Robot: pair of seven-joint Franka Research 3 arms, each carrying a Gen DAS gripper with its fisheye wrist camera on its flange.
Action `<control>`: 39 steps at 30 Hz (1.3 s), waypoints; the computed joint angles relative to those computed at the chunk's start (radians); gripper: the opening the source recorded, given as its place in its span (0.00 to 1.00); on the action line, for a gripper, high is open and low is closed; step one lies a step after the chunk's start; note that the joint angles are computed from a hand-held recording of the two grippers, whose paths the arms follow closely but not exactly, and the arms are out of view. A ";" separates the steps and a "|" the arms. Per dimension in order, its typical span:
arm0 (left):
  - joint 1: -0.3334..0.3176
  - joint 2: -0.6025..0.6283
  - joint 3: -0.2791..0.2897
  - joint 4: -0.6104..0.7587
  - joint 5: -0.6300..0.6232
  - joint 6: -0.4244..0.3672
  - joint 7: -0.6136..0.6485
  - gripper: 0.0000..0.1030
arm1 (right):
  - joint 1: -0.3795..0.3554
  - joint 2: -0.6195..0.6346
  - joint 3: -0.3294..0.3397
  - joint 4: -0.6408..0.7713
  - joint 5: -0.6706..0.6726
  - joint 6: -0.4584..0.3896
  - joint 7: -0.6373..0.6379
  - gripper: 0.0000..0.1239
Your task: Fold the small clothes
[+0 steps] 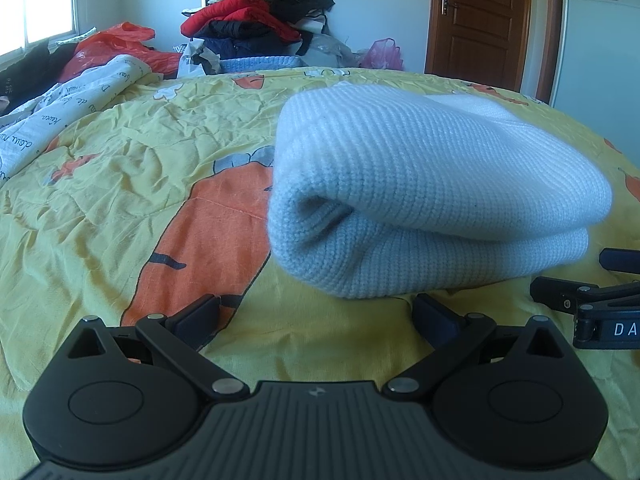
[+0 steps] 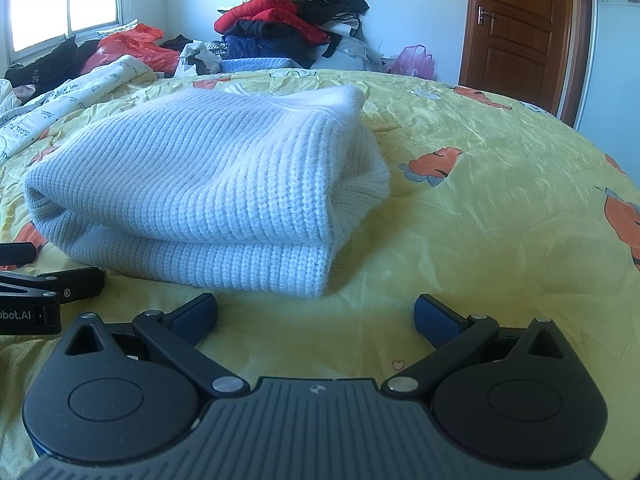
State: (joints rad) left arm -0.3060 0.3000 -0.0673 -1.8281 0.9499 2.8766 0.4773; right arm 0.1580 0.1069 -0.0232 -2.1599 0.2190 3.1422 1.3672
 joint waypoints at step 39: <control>-0.001 0.000 0.001 0.000 0.001 -0.001 -0.001 1.00 | 0.007 -0.002 -0.011 -0.003 -0.038 0.001 0.036 0.83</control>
